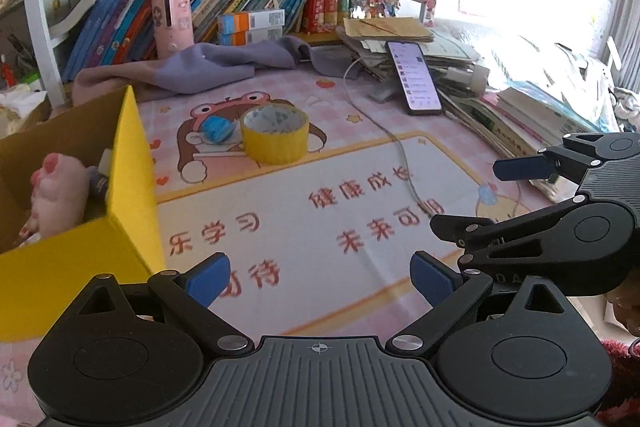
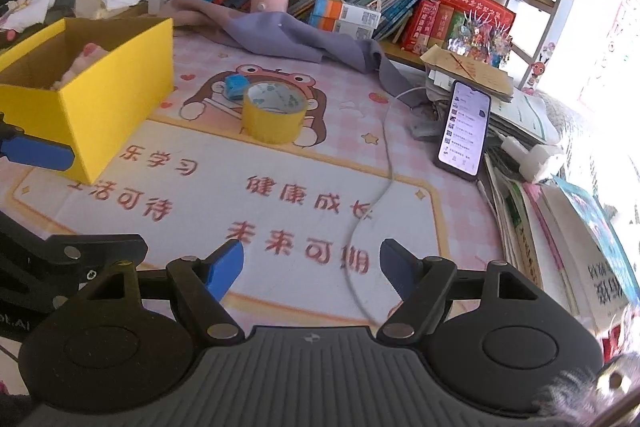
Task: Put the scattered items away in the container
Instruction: 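Move the right tool toward the yellow tape roll while the left tool approaches the blue object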
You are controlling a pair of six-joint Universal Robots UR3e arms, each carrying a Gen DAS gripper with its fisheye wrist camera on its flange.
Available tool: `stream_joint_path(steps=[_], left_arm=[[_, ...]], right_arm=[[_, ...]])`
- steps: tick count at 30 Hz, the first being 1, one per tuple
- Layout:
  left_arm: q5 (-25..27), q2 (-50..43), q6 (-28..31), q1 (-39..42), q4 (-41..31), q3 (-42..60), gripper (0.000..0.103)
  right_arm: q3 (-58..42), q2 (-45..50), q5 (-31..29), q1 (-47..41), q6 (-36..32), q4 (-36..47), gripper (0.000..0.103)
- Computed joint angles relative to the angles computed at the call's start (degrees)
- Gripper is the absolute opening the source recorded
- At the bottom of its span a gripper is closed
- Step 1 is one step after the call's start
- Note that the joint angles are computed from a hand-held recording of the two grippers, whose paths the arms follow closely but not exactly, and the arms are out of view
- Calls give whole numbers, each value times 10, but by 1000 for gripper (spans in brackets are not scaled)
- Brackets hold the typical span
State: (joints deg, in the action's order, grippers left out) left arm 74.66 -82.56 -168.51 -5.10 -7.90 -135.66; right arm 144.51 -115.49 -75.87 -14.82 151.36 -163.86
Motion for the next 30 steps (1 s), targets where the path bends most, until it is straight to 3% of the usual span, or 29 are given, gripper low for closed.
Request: stream_joint_path(steps=[13, 21, 30], left_arm=[[113, -193, -107, -64, -21, 230, 98], [172, -301, -141, -78, -96, 416, 98], [235, -470, -161, -92, -217, 693, 98]], right_arm=[[-183, 243, 64, -33, -58, -24, 75], [-328, 377, 114, -28, -99, 16, 81], [-478, 517, 160, -8, -154, 50, 84]])
